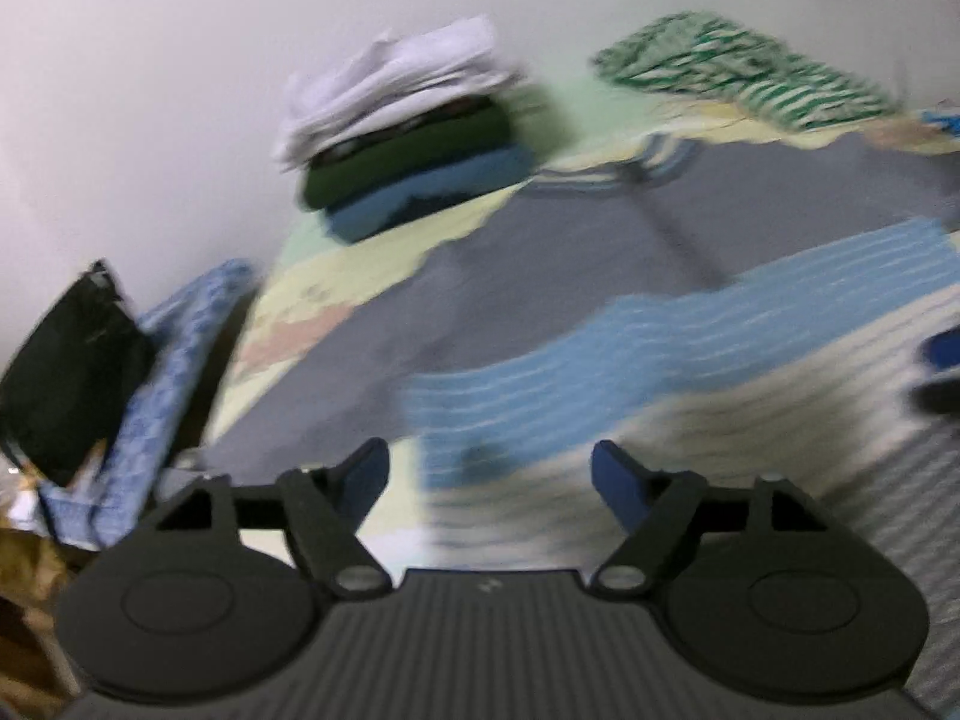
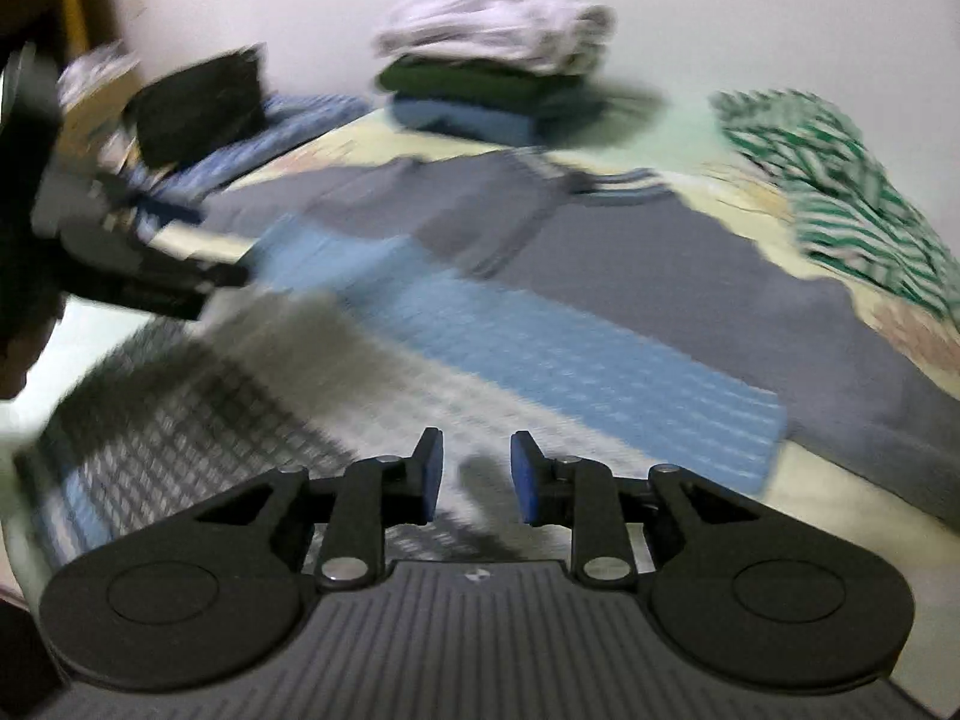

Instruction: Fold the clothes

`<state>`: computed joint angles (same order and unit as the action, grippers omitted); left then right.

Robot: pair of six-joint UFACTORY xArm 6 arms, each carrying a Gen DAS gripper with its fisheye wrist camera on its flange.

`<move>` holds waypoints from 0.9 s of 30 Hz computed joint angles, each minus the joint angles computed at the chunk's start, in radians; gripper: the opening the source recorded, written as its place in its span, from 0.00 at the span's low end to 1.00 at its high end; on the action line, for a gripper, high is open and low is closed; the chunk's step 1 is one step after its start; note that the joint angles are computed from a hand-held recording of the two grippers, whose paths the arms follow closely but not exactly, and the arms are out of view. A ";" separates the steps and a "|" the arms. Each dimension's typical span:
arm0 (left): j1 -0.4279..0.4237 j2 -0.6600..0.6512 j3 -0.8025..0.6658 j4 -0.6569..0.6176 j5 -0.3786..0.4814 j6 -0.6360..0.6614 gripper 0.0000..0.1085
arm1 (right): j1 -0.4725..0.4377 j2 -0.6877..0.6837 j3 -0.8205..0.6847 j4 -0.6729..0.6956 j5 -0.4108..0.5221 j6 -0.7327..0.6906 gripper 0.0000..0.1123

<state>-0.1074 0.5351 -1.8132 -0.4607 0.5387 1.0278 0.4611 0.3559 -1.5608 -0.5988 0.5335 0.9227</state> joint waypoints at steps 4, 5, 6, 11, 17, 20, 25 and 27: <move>-0.010 -0.041 0.099 0.009 -0.051 0.010 0.65 | 0.004 -0.010 0.031 0.017 0.001 -0.034 0.26; -0.003 -0.048 0.111 0.008 -0.059 0.017 0.65 | 0.005 -0.026 0.050 0.018 0.006 -0.038 0.26; 0.005 -0.051 0.123 0.007 -0.076 0.030 0.66 | 0.005 -0.046 0.073 0.016 0.012 -0.040 0.26; 0.060 -0.064 0.158 -0.026 -0.109 0.115 0.75 | 0.024 -0.182 0.230 -0.081 0.056 0.078 0.26; 0.077 -0.089 0.159 -0.003 -0.061 0.228 0.73 | 0.081 -0.196 0.204 -0.093 0.218 0.124 0.27; 0.093 -0.147 0.187 -0.148 0.038 0.400 0.72 | 0.078 -0.203 0.211 0.051 0.086 0.093 0.28; 0.138 -0.201 0.231 -0.185 0.230 0.512 0.75 | 0.137 -0.148 0.132 0.133 0.112 0.056 0.27; 0.158 -0.205 0.235 -0.196 0.261 0.543 0.76 | 0.155 -0.166 0.155 0.134 0.147 0.126 0.27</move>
